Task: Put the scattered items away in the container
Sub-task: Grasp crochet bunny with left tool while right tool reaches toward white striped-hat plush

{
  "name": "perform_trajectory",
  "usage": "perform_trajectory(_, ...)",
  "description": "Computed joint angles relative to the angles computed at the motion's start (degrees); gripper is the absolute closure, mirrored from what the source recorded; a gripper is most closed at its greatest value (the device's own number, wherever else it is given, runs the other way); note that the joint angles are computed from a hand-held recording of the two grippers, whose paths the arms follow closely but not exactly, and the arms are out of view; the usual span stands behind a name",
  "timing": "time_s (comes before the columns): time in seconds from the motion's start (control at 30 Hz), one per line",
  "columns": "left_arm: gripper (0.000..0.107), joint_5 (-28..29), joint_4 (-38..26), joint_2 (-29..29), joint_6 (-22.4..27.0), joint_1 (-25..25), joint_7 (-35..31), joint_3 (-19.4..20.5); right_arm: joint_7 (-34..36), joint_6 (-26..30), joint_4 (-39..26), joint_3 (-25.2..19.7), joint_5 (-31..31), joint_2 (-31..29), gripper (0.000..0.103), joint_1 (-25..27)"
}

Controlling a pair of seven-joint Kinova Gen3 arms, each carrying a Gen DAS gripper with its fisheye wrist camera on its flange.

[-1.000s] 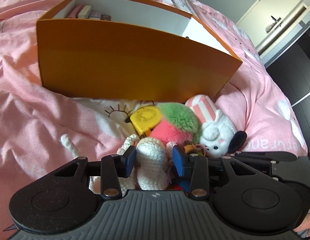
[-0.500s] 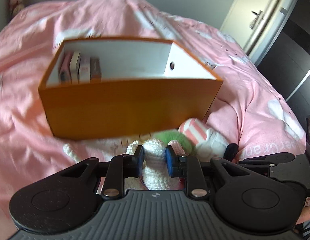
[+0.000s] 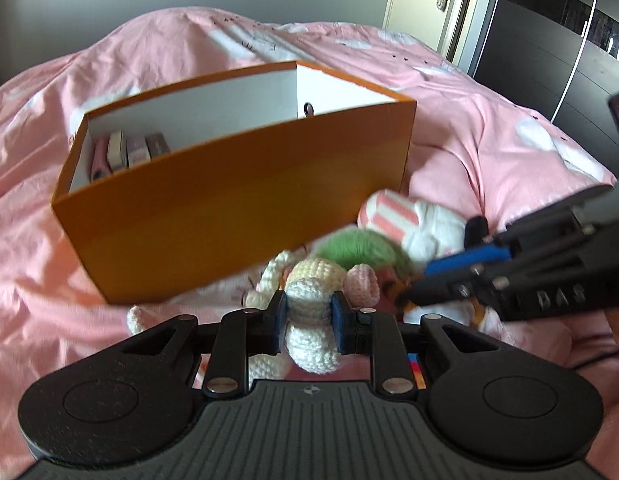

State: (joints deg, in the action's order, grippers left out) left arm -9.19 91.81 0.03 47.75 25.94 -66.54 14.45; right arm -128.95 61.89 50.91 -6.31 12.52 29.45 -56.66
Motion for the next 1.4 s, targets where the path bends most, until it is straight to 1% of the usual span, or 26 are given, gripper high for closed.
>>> perform_trajectory(0.1, 0.081, 2.02, 0.9, -1.42, 1.76, -0.28, -0.34, -0.08, 1.22, -0.54, -0.59, -0.72, -1.06, 0.65, 0.078, 0.51)
perform_trajectory(0.23, 0.08, 3.33, 0.55, -1.94, 6.28, -0.18, 0.38, 0.58, 3.42, -0.91, -1.91, -1.39, -3.01, 1.71, 0.078, 0.94)
perform_trajectory(0.4, 0.079, 3.86, 0.85, -3.15, 11.45, -0.35, 4.14, 1.03, 5.04, -0.31, -2.98, -2.1, -6.4, 2.74, 0.078, 2.02)
perform_trajectory(0.5, 0.079, 2.92, 0.71, -3.77, 14.14, -0.49, 6.75, 1.55, 6.28, 0.69, -3.38, -3.26, -9.76, 3.53, 0.078, 3.21)
perform_trajectory(0.63, 0.079, -0.75, -1.09, -2.75, 20.08, 0.03, 12.28, 2.8, 8.39, -0.55, -2.34, -5.18, -14.8, 4.22, 0.078, 4.9)
perform_trajectory(0.73, 0.081, -2.57, -1.57, -2.85, 22.86, 0.67, 15.46, 2.97, 10.8, 1.37, -4.61, -5.43, -15.9, 5.69, 0.078, 4.04)
perform_trajectory(0.8, 0.081, -3.7, -1.04, -4.04, 23.34, 1.03, 16.92, 3.18, 12.16, 2.71, -6.16, -5.27, -16.21, 6.56, 0.078, 3.19)
perform_trajectory(0.83, 0.081, -3.75, -0.44, -5.23, 22.75, 0.64, 17.2, 3.49, 12.66, 3.16, -6.65, -5.23, -16.51, 6.87, 0.078, 2.96)
perform_trajectory(0.9, 0.08, -1.34, 0.95, -7.8, 19.98, 0.26, 15.76, 2.26, 13.22, 3.34, -6.73, -5.23, -17.44, 7.05, 0.079, 2.98)
perform_trajectory(0.93, 0.078, 0.15, 1.31, -8.71, 18.57, -0.19, 14.51, 1.9, 13.16, 3.28, -6.57, -4.99, -17.6, 6.95, 0.079, 2.91)
perform_trajectory(1.0, 0.075, 1.69, 1.25, -9.21, 17.35, -0.8, 12.21, 2.33, 12.48, 3.09, -6.2, -4.23, -17.24, 6.55, 0.078, 2.52)
perform_trajectory(1.07, 0.073, 0.65, 0.27, -7.99, 17.68, -0.97, 11.85, 4.24, 11.56, 2.58, -5.41, -3.52, -16.39, 5.81, 0.078, 2.02)
perform_trajectory(1.13, 0.068, -0.88, -0.51, -6.54, 18.18, -0.62, 12.75, 5.58, 10.64, 1.47, -4.04, -2.73, -14.77, 4.64, 0.076, 1.31)
perform_trajectory(1.17, 0.065, -1.52, -0.58, -5.97, 17.94, -0.3, 13.45, 5.92, 10.44, -0.01, -2.42, -2.56, -13.96, 3.6, 0.07, 1.15)
perform_trajectory(1.2, 0.053, -2.29, -0.72, -5.47, 17.7, 0.11, 14.22, 6.21, 10.29, -1.4, -0.92, -2.45, -13.12, 2.61, 0.064, 1.04)
perform_trajectory(1.23, 0.045, -3.34, -0.65, -5.1, 17.23, 0.69, 15.21, 6.61, 9.92, -1.98, -0.17, -2.2, -12.05, 1.97, 0.063, 0.72)
perform_trajectory(1.27, 0.045, -4.24, -0.8, -4.6, 17.12, 1.26, 15.95, 6.86, 9.32, -1.94, 0.06, -1.78, -10.73, 1.58, 0.063, 0.18)
perform_trajectory(1.33, 0.045, -5.92, -1.92, -2.98, 18.54, 2.58, 17.44, 7.21, 7.56, -1.81, 0.52, -0.84, -8.0, 0.84, 0.062, -0.89)
perform_trajectory(1.4, 0.045, -6.88, -3.21, -1.18, 20.64, 4.1, 18.72, 6.93, 4.86, -2.25, 1.52, 0.15, -5.39, 0.01, 0.057, -1.73)
